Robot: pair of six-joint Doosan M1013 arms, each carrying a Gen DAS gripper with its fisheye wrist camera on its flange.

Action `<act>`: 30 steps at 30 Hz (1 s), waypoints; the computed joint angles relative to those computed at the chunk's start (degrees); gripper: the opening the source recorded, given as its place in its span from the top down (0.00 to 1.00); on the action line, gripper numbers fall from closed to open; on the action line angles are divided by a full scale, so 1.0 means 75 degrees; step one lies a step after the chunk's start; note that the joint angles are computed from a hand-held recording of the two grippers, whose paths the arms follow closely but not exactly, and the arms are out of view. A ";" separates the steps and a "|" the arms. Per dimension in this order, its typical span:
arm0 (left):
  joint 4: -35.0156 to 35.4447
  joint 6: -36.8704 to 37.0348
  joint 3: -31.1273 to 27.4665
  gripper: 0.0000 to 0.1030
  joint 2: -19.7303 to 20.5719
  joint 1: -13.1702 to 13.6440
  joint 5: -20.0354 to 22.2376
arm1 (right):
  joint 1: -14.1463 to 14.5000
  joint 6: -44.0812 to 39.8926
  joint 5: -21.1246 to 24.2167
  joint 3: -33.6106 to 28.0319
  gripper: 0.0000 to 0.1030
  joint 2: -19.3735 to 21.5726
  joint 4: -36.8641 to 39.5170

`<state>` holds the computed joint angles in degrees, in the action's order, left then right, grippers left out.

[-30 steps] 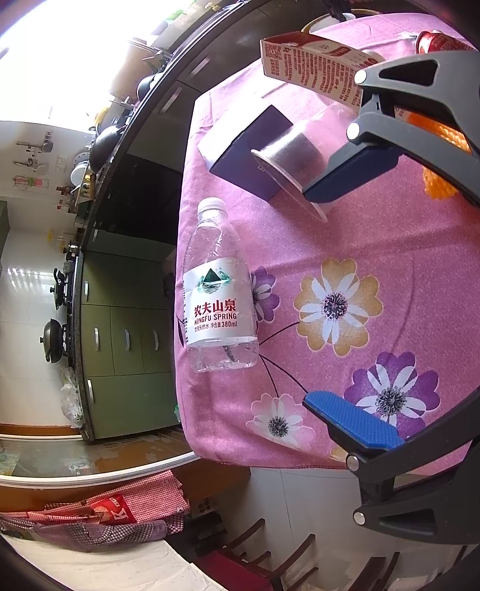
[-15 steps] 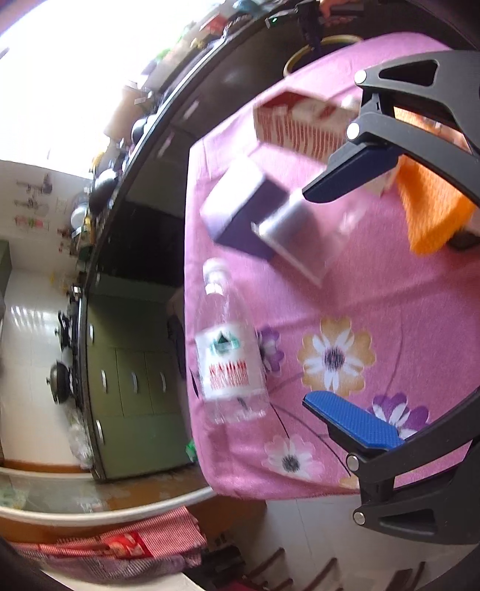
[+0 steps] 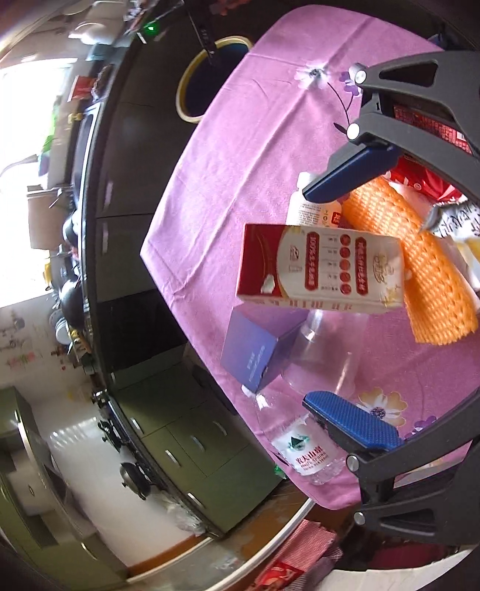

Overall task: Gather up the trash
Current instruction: 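Grasp the red-and-white milk carton with the left gripper, then carry the milk carton over the bin and open the left gripper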

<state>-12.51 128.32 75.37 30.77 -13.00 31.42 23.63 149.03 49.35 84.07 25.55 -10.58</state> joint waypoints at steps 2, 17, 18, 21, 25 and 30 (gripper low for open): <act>0.0293 -0.0129 -0.0135 0.06 0.0097 -0.0075 0.0238 | -0.0010 -0.0090 -0.0132 0.0037 0.70 -0.0016 0.0040; 0.1156 -0.0949 -0.0737 0.40 0.0547 -0.0156 0.1227 | -0.0031 -0.0215 -0.0504 -0.0304 0.70 0.0391 0.0152; 0.1133 -0.0942 -0.0750 0.46 0.0553 -0.0147 0.1267 | -0.0034 -0.0225 -0.0523 -0.0319 0.70 0.0413 0.0166; 0.1102 -0.0925 -0.0743 0.51 0.0536 -0.0149 0.1279 | -0.0047 -0.0243 -0.0572 -0.0359 0.70 0.0482 0.0197; 0.0952 -0.0830 -0.0705 0.53 0.0483 -0.0137 0.1241 | -0.0055 -0.0268 -0.0618 -0.0343 0.70 0.0476 0.0232; 0.0863 -0.0796 -0.0673 0.53 0.0387 -0.0129 0.1065 | -0.0055 -0.0326 -0.0644 -0.0373 0.70 0.0486 0.0236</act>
<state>-6.04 122.35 70.33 33.68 -13.97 39.41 23.22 146.58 44.51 81.27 29.19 -8.81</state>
